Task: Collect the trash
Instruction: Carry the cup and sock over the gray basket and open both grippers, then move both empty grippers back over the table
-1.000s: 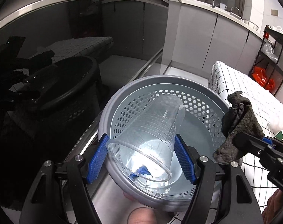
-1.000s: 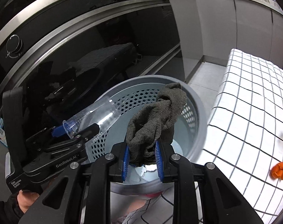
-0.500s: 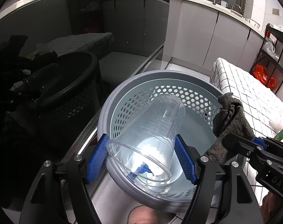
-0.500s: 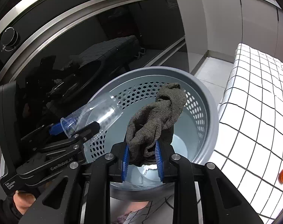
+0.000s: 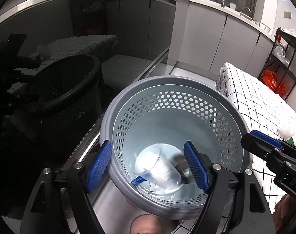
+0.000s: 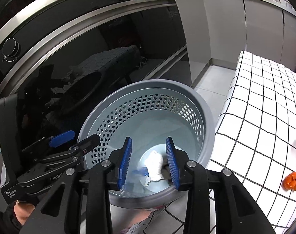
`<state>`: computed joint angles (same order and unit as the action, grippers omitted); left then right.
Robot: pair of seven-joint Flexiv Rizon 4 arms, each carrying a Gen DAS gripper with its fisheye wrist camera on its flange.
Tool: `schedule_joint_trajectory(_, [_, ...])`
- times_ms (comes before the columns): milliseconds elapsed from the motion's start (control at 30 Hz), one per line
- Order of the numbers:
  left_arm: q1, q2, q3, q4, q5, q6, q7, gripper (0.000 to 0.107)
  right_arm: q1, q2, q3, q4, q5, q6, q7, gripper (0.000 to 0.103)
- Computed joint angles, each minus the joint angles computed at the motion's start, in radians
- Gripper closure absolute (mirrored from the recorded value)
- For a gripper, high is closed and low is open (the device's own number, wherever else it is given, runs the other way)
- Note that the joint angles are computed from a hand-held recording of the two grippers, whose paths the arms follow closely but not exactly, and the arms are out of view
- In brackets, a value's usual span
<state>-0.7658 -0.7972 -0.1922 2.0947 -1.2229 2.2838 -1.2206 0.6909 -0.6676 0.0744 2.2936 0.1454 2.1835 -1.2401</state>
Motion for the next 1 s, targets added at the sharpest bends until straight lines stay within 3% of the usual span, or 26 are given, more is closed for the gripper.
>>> schedule_joint_trajectory(533, [-0.020, 0.016, -0.024, -0.010, -0.051, 0.025, 0.051, 0.032, -0.026, 0.021, 0.022, 0.046, 0.013, 0.045, 0.014, 0.068])
schedule_joint_trajectory(800, [-0.036, 0.043, -0.057, -0.014, -0.063, 0.049, 0.085, 0.030, 0.006, 0.061, 0.025, 0.136, 0.116, 0.112, 0.027, 0.064])
schedule_joint_trajectory(1000, [-0.069, 0.049, -0.074, -0.047, -0.053, 0.055, 0.127, 0.028, 0.040, 0.081, 0.031, 0.242, 0.266, 0.220, 0.045, 0.060])
